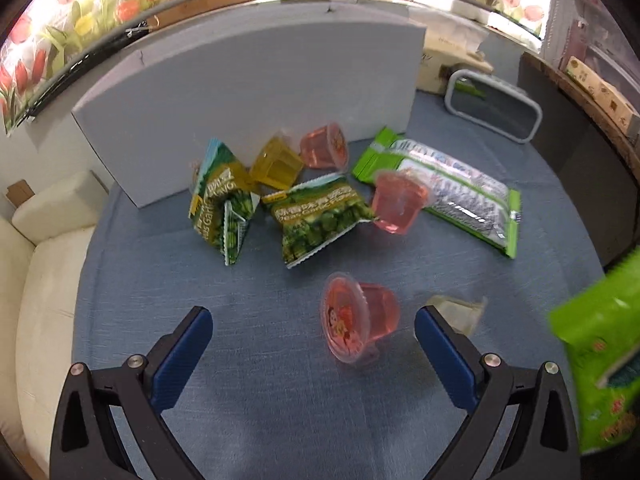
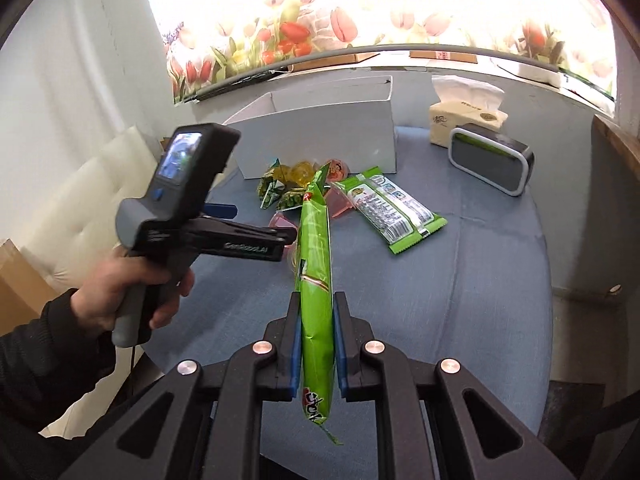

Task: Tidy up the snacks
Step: 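Grasp a pink jelly cup with the left tool while the right tool holds the green bag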

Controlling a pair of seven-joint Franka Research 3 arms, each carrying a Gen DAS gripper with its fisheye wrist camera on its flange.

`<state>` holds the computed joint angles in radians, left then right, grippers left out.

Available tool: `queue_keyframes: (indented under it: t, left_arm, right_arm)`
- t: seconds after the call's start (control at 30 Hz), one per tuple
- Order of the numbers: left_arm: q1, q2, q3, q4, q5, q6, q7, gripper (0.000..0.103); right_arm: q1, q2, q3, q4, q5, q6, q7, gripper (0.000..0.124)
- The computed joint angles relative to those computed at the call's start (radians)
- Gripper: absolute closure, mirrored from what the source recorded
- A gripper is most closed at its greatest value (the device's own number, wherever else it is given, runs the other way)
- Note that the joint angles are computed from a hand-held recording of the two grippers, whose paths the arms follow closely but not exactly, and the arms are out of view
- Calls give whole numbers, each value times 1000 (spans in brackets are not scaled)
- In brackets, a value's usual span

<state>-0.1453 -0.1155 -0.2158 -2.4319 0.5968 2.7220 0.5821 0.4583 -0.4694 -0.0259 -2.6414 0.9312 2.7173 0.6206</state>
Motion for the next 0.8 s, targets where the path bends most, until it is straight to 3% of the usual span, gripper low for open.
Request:
queue_keyframes:
  t: [0.1,0.2,0.27,0.33,0.37,0.7,0.8]
  left_arm:
    - [4,29,-1,17,26,-7,-22,7]
    - [-5,49,12,16,-39,15,27,27]
    - [-1,42,13,6,-15,33,9,37]
    - [-4,33,16,2,-39,35,35,58]
    - [-4,28,18,-2,-53,38,47,62]
    - [-26,-103,61,-122,-277,166,257,69]
    - [-27,-144,56,-147,-310,159,284,69]
  right_arm:
    - [-7,4,-1,0,-5,-7,3,110]
    - [-9,3,-4,-4,-2,-7,7,110]
    - [-6,0,-9,-6,8,-9,1,110]
    - [-6,0,-8,-9,12,-1,-8,110]
    - [-5,0,-7,-9,14,-3,-7,110]
    - [0,3,-7,-5,60,-22,-30,110]
    - [0,11,0,1,59,-25,-29,110]
